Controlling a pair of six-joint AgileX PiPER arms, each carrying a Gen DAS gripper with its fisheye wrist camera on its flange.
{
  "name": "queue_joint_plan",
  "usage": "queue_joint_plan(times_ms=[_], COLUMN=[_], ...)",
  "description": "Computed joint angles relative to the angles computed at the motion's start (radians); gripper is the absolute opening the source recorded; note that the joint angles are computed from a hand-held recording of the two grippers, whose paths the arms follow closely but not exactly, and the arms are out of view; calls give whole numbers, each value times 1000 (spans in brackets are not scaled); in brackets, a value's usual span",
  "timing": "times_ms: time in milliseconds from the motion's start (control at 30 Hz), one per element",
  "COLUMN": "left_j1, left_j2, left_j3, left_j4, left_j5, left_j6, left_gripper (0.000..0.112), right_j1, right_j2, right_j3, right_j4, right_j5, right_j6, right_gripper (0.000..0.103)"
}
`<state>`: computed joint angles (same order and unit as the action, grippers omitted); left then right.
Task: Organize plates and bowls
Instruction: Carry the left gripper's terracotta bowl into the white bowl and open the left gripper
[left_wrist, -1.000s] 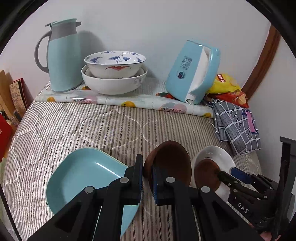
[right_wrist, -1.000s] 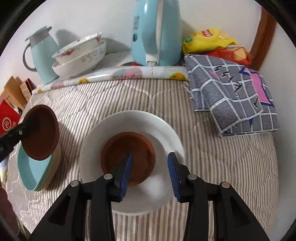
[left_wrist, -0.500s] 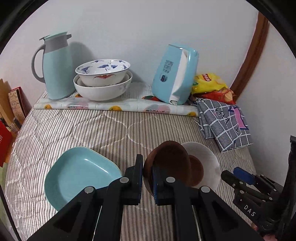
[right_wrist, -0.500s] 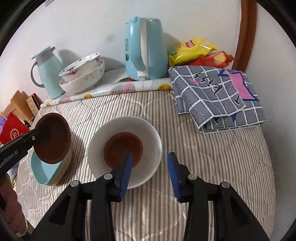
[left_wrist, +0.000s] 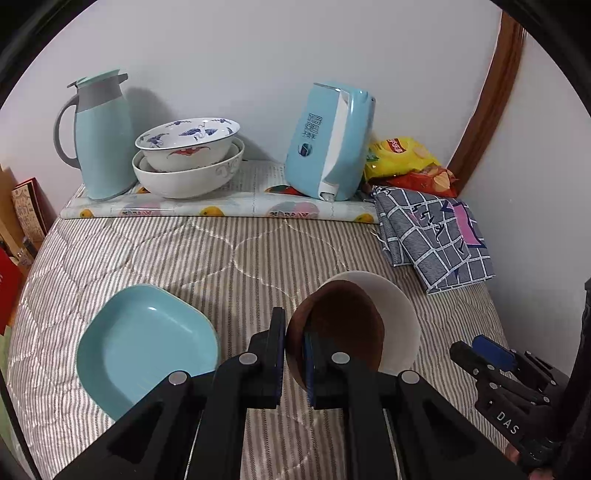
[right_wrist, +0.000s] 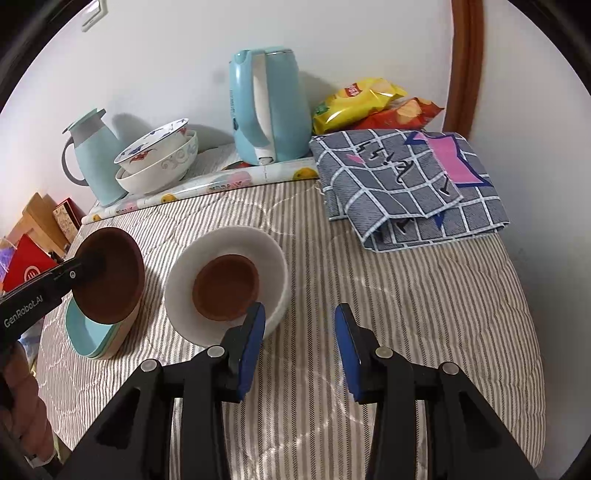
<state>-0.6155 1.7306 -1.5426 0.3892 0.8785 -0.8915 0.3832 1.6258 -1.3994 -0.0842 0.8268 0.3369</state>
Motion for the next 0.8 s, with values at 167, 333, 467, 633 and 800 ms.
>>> queue_joint_plan(times_ms=[167, 333, 467, 633, 800], left_j1=[-11, -21, -25, -20, -12], left_j2=[42, 85, 124, 173, 217], left_j3=[-40, -81, -112, -153, -192], left_j4=[-9, -19, -34, -57, -70], left_j5=[11, 14, 13, 12, 16], left_j6=[2, 9, 19, 37, 51], left_gripper=[9, 9, 9, 9, 9], right_j1=[-33, -75, -96, -124, -139], right_j2=[-33, -58, -70, -79, -79], right_j3=[42, 79, 102, 124, 136], right_j4=[16, 42, 42, 67, 73], right_j5=[-23, -53, -66, -74, -78], right_j6=[-23, -50, -59, -81, -92], right_gripper=[39, 39, 39, 39, 39])
